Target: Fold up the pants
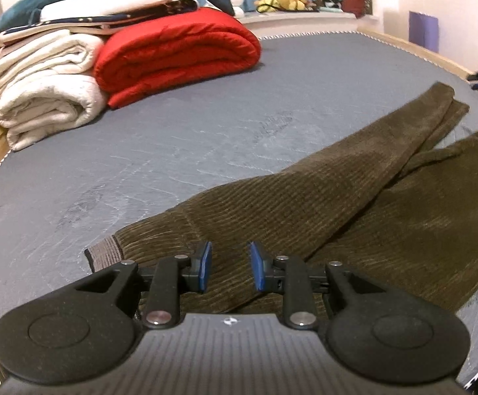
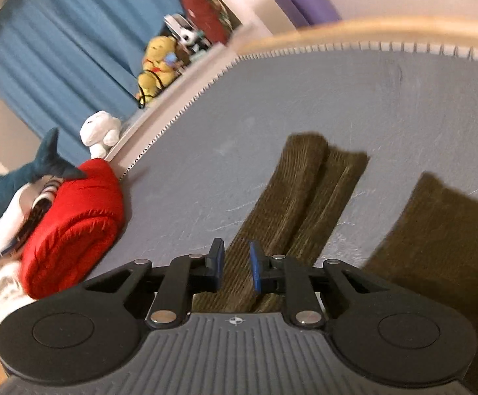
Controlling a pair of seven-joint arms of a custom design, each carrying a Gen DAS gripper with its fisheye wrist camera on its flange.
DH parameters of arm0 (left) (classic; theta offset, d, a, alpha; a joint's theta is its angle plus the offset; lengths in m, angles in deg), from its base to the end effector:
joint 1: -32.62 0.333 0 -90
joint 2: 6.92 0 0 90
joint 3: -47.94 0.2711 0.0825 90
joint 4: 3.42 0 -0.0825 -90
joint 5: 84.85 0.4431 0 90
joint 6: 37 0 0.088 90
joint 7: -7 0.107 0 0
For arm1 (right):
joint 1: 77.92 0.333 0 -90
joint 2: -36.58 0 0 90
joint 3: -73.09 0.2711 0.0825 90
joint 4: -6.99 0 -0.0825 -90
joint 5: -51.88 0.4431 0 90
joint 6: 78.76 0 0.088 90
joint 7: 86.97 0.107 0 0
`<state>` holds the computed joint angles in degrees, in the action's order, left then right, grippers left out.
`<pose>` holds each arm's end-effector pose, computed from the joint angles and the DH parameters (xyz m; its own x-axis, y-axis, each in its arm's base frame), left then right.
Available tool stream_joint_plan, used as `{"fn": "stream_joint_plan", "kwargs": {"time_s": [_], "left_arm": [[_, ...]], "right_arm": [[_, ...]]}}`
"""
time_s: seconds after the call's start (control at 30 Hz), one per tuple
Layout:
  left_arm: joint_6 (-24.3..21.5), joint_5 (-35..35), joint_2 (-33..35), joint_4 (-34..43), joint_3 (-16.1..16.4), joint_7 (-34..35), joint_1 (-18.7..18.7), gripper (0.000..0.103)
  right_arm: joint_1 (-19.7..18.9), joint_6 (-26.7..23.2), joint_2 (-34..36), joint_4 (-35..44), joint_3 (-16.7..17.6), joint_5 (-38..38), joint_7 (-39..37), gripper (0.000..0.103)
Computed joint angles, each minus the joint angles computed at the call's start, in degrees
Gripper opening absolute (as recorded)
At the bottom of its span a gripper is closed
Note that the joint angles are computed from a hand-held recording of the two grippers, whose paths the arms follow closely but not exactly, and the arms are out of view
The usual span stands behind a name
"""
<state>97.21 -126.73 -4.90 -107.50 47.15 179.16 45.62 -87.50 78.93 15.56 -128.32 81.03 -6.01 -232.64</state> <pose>0.6567 0.1317 0.5083 -0.6625 -0.7192 -0.2095 -0.4328 0.5957 -0.6766 0.5488 0.0207 0.4702 -0.6653 -0.3555 -0.6565 0.0523 0.8550 -0.5160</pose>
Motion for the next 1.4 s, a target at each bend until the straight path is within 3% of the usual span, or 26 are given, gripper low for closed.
{"fn": "stream_joint_plan", "kwargs": {"time_s": [0.07, 0.17, 0.3, 0.37, 0.4, 0.5, 0.57, 0.7, 0.83, 0.9, 0.93, 1.0, 1.03, 1.1, 1.13, 1.2, 1.27, 1.4], "left_arm": [[-1.83, 0.37, 0.75, 0.74, -0.01, 1.79, 0.13, 0.029], [-1.09, -0.4, 0.94, -0.08, -0.3, 6.7, 0.24, 0.03], [0.38, 1.21, 2.62, 0.23, -0.67, 9.33, 0.15, 0.041], [0.26, 2.62, 4.08, 1.31, -0.92, 9.59, 0.32, 0.057], [1.18, 3.09, 4.58, 1.38, -1.15, 10.33, 0.4, 0.061], [4.31, 4.6, 6.23, 1.66, -1.83, 12.51, 0.63, 0.064], [5.34, 6.97, 8.14, 3.06, -2.04, 10.73, 0.69, 0.064], [3.44, 9.99, 12.03, 7.12, -2.9, 8.22, 1.89, 0.064], [-1.74, 11.6, 13.68, 9.68, -3.94, 12.61, 3.83, 0.072], [2.03, 10.57, 13.09, 7.47, -4.6, 17.49, 4.27, 0.072], [3.34, 10.5, 13.11, 6.89, -4.66, 18.25, 4.24, 0.07], [4.08, 9.74, 13.5, 7.02, -4.82, 18.63, 4.44, 0.056], [4.47, 10.0, 13.92, 7.52, -4.78, 18.35, 4.37, 0.033], [3.63, 9.92, 14.85, 9.23, -4.87, 17.99, 4.79, 0.018], [3.65, 9.27, 14.71, 9.32, -5.12, 18.39, 5.09, 0.004], [3.87, 5.88, 13.85, 9.22, -5.84, 21.02, 6.22, 0.004], [1.15, 3.08, 13.44, 10.9, -5.78, 20.7, 7.05, 0.003], [-10.85, -2.26, 14.91, 18.97, -4.42, 14.86, 10.02, 0.003]], "right_arm": [[-2.11, 4.87, 3.69, 1.41, -0.9, -3.18, 2.88, 0.019], [-3.23, 11.39, 10.27, 4.42, -3.16, -6.33, 6.57, 0.019], [-0.69, 9.68, 17.4, 9.03, -6.63, -3.47, 1.61, 0.032], [0.76, 8.25, 20.4, 11.23, -8.3, 0.24, -2.32, 0.042], [1.41, 7.28, 21.36, 12.01, -9.04, 0.97, -2.92, 0.045], [3.23, 7.58, 23.63, 13.67, -11.5, -0.38, -1.53, 0.045], [4.73, 6.92, 24.66, 15.13, -12.96, -2.49, -1.44, 0.042], [7.11, 6.74, 25.7, 16.89, -15.45, -6.0, 0.99, 0.009], [7.99, 5.08, 23.49, 16.17, -16.12, -11.37, 3.95, 0.006], [7.6, 4.39, 21.0, 14.96, -15.61, -14.55, 7.62, 0.006], [7.29, 4.11, 19.52, 14.33, -15.09, -15.73, 8.78, 0.006], [6.64, 3.02, 16.34, 13.01, -13.59, -17.71, 10.03, 0.006], [6.35, 2.23, 14.49, 12.21, -12.7, -18.3, 10.16, 0.006], [5.86, 0.14, 10.58, 10.45, -10.8, -17.75, 9.22, 0.006], [5.55, -0.75, 8.57, 9.51, -9.8, -17.49, 9.14, 0.005], [5.06, -3.04, 3.97, 6.84, -7.78, -15.87, 7.97, 0.005], [4.64, -4.96, -1.33, 3.36, -6.04, -13.31, 6.54, 0.005], [5.35, -10.76, -12.33, -4.22, -2.4, -6.43, 0.78, 0.005]]}}
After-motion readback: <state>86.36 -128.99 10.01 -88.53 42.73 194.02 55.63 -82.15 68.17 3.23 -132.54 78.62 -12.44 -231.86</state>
